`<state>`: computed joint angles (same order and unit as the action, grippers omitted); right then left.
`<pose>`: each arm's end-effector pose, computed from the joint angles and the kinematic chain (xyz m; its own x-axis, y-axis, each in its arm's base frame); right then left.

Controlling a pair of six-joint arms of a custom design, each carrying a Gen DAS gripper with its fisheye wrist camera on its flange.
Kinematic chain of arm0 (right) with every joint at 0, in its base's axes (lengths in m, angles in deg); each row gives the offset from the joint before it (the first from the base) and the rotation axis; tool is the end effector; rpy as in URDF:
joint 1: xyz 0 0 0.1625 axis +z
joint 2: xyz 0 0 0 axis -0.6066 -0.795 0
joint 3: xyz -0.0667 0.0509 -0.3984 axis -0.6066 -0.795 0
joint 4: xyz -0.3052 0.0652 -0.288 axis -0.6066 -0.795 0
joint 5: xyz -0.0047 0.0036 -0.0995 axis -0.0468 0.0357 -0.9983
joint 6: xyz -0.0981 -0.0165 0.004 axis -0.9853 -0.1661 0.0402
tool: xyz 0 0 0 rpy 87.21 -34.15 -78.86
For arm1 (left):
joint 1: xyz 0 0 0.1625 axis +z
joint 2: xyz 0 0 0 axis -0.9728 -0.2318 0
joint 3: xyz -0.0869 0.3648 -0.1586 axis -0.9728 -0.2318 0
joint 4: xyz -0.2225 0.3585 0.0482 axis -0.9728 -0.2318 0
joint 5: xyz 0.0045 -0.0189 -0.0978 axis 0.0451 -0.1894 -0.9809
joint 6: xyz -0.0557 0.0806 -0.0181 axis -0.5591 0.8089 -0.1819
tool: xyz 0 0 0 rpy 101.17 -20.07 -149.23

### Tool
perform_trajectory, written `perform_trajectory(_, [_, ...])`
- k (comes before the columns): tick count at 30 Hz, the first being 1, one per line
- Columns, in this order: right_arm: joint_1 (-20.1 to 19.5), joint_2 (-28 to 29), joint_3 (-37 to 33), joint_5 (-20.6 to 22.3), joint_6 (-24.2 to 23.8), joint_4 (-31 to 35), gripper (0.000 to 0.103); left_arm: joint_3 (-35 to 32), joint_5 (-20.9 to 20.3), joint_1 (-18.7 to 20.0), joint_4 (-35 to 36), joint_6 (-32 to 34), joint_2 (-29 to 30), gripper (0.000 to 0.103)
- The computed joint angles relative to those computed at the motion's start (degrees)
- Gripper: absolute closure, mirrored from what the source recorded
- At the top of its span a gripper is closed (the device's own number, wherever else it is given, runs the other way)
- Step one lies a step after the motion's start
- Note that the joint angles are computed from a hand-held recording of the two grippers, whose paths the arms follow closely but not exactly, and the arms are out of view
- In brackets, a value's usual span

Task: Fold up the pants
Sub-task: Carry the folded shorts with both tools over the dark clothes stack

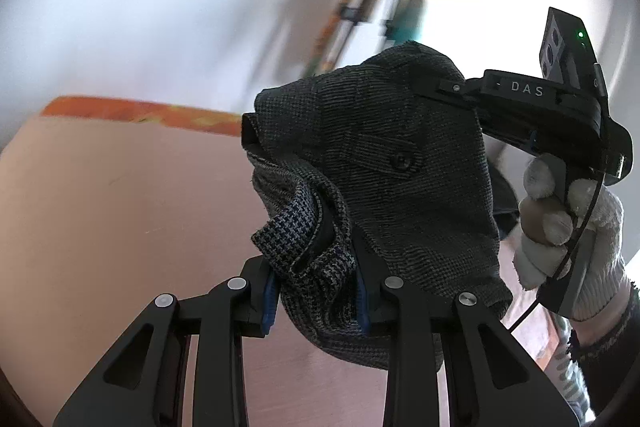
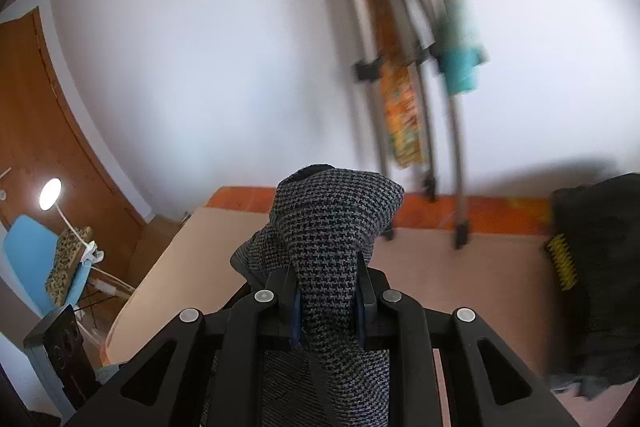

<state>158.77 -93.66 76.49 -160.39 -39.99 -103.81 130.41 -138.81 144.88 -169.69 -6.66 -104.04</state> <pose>0.5332 -0.7044 0.0630 -0.8667 -0.2836 0.4104 -0.4818 0.6891 -0.5413 -0.0585 -0.6006 0.4276 -0.8973 0.2452 -0.3671 0.4322 0.6574 -0.6173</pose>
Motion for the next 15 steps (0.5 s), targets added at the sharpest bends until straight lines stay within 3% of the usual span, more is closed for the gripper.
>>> perform_trajectory(7, [-0.90,-9.40,10.59,-3.63,-2.66,-4.72,0.085,-0.11,-1.39,-4.37,-2.93,-0.05,4.48,0.075])
perform_trajectory(15, [-2.49,-15.56,13.98,-7.30,-7.88,-6.72,0.085,-4.72,-3.79,-8.31,-6.45,-0.06,12.95,0.075])
